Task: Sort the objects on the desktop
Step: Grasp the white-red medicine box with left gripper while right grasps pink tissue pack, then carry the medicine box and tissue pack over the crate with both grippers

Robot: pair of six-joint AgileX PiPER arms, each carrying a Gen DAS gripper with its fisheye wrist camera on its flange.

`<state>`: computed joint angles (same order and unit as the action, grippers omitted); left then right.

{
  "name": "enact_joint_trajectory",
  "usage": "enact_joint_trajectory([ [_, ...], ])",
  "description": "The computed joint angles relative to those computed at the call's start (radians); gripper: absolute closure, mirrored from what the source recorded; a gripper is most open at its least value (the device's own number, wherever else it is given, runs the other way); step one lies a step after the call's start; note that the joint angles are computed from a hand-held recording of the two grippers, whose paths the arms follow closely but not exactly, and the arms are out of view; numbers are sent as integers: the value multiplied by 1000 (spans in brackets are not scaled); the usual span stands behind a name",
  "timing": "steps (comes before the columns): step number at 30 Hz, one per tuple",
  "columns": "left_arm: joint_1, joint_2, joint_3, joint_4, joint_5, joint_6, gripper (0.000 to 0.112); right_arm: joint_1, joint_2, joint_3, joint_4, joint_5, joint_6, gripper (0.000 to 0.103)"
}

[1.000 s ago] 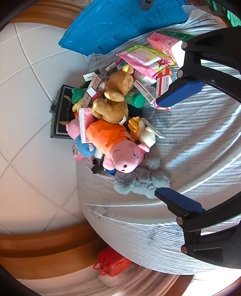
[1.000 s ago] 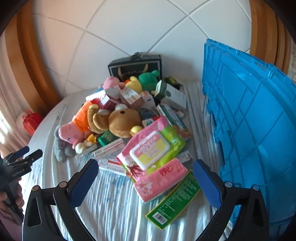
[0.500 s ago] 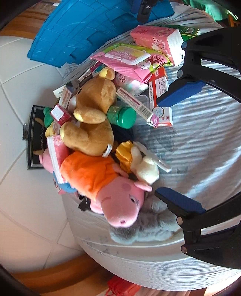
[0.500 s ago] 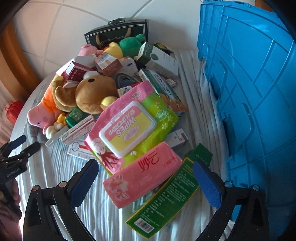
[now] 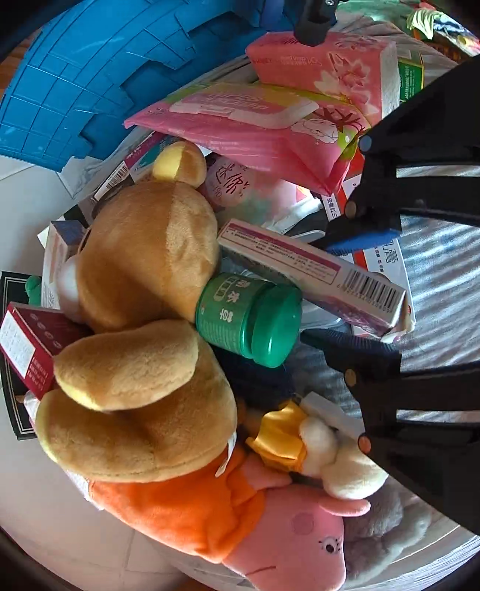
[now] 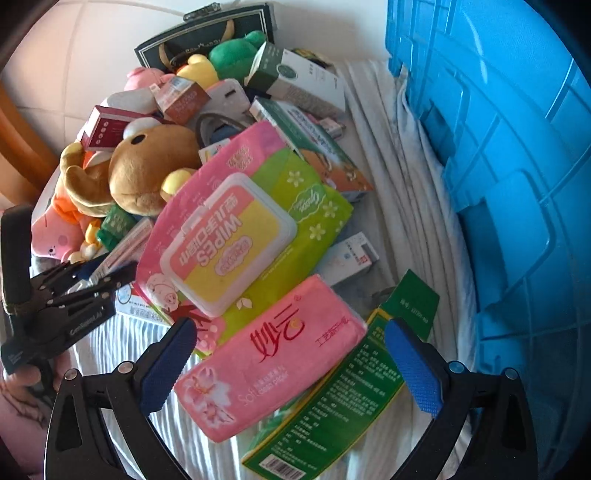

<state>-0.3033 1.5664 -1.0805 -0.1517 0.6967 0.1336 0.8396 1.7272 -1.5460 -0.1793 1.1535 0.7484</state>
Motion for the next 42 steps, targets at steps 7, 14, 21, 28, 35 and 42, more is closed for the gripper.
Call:
enact_joint_trajectory([
  [7, 34, -135, 133, -33, 6, 33, 92, 12, -5, 37, 69, -15, 42, 7],
  [14, 55, -251, 229, -20, 21, 9, 94, 64, 4, 31, 48, -5, 72, 20],
  [21, 19, -290, 235, 18, 14, -38, 94, 81, 36, 34, 18, -15, 89, 24],
  [28, -13, -402, 237, 92, 27, -131, 94, 150, -11, 43, -52, 2, 134, 36],
  [35, -79, -540, 220, 199, 93, -267, 94, 244, -120, 55, -163, -3, 181, 39],
  [42, -245, -650, 170, 391, 184, -494, 94, 324, -158, -23, -262, 20, 166, 39],
])
